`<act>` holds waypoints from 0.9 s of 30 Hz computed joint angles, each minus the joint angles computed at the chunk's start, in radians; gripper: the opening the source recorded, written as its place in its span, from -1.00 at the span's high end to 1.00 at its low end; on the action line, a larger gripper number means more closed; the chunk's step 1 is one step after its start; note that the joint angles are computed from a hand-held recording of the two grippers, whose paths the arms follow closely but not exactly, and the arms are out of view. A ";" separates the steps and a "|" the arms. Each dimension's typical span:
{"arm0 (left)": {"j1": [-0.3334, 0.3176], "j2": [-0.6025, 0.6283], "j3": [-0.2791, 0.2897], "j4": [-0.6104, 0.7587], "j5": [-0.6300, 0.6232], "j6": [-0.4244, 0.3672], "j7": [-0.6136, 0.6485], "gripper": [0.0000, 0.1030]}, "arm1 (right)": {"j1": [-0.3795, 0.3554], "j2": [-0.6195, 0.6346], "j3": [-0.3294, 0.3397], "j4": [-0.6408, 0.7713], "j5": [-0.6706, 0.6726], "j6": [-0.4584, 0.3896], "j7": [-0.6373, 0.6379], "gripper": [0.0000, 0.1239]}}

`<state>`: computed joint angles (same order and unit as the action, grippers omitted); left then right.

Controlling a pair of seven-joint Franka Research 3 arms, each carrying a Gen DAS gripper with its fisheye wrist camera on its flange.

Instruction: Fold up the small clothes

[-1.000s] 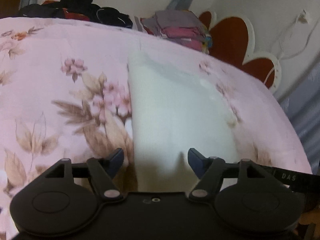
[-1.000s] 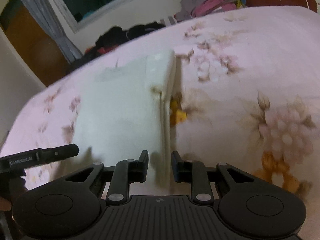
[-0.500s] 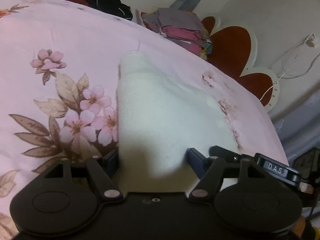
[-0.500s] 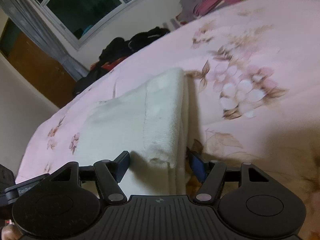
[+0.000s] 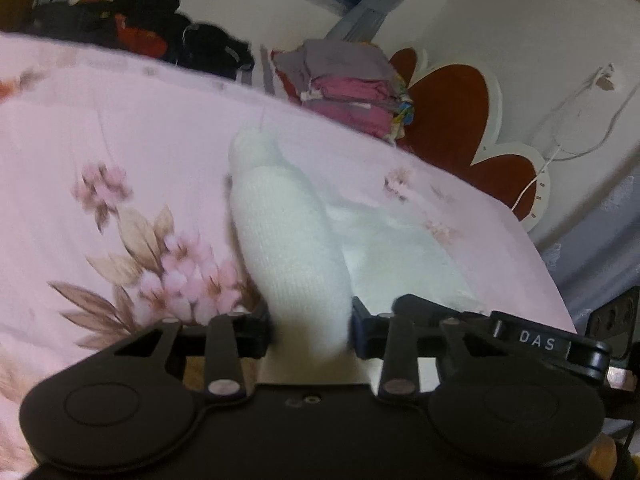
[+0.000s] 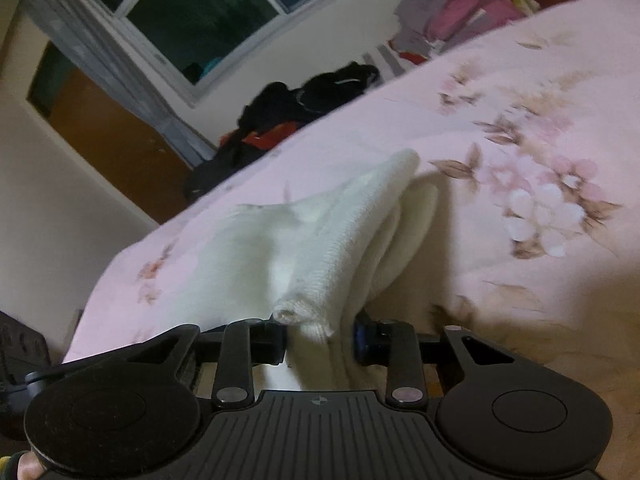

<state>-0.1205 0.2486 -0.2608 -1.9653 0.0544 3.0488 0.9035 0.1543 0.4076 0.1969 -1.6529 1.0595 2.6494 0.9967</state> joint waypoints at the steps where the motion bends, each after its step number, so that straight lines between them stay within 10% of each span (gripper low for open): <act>1: 0.011 -0.018 -0.005 -0.014 -0.005 0.001 0.011 0.30 | 0.004 -0.009 0.007 -0.005 0.008 0.008 -0.004 0.50; 6: 0.119 -0.145 -0.082 -0.130 -0.187 0.026 0.218 0.30 | 0.063 -0.043 0.025 -0.014 0.011 0.055 0.014 0.51; 10: 0.158 -0.269 -0.097 -0.226 -0.600 0.019 0.617 0.30 | 0.140 -0.052 0.042 -0.009 -0.023 0.127 0.073 0.51; 15: 0.062 -0.414 0.102 -0.315 -1.023 -0.064 1.076 0.30 | 0.291 -0.011 0.041 0.035 -0.182 0.265 0.282 0.51; 27: 0.029 -0.549 0.420 -0.459 -1.052 -0.144 1.316 0.30 | 0.597 0.347 -0.077 0.471 -0.615 0.274 0.793 0.51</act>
